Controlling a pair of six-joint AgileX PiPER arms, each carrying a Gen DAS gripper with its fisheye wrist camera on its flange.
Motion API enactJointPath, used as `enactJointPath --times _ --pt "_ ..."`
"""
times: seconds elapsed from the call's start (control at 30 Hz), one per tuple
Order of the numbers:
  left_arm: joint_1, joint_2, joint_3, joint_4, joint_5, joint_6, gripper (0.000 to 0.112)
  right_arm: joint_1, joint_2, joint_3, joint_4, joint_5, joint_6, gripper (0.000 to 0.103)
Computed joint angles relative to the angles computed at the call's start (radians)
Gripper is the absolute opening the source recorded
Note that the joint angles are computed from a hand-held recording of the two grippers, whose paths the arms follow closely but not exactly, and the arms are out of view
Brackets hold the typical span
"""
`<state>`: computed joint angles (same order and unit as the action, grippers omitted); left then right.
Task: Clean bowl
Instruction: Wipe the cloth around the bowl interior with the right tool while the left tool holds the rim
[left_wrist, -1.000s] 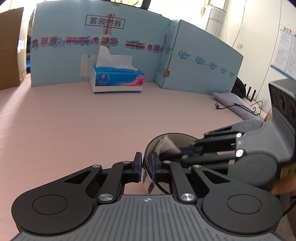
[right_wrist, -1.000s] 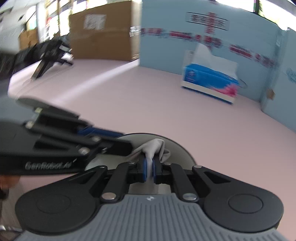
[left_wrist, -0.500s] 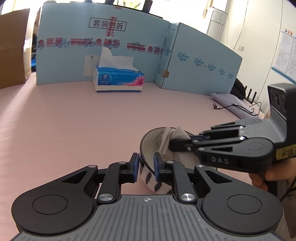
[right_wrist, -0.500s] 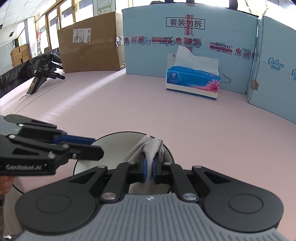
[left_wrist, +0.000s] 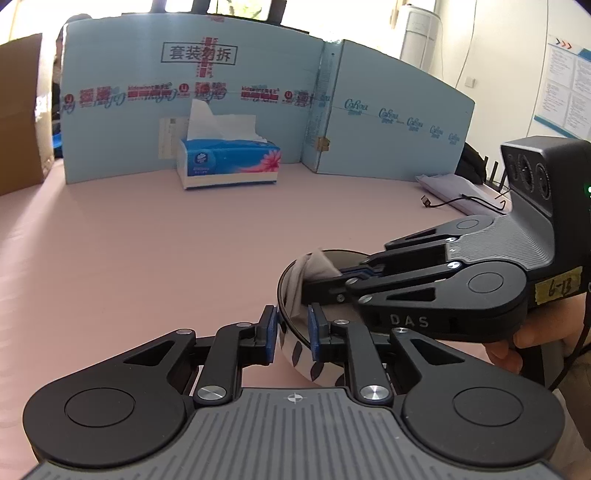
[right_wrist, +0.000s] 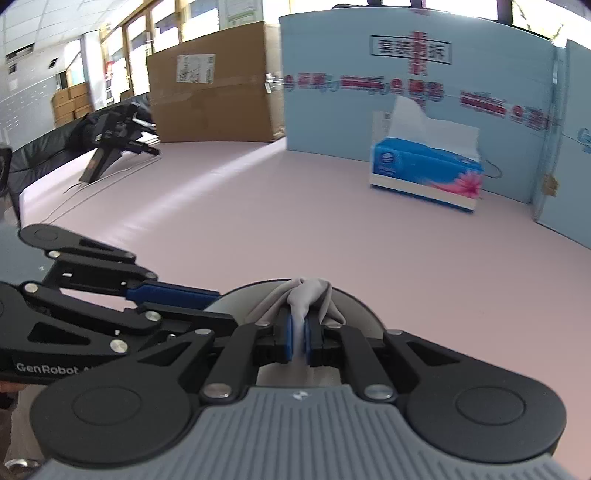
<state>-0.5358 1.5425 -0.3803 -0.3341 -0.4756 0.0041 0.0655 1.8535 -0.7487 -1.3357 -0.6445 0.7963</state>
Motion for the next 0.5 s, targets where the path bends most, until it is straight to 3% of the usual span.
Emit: enactJointPath --times 0.13,0.4,0.5 --pt "0.033 0.009 -0.013 0.083 0.012 -0.038 0.019 -0.011 0.015 -0.018 -0.088 -0.035 0.062 0.008" --pt "0.080 0.059 -0.095 0.198 0.064 -0.066 0.008 -0.052 -0.062 0.064 0.084 0.012 -0.078 0.008" --pt "0.110 0.093 -0.146 0.301 0.091 -0.127 0.009 -0.044 -0.083 0.100 0.167 0.038 -0.165 0.008"
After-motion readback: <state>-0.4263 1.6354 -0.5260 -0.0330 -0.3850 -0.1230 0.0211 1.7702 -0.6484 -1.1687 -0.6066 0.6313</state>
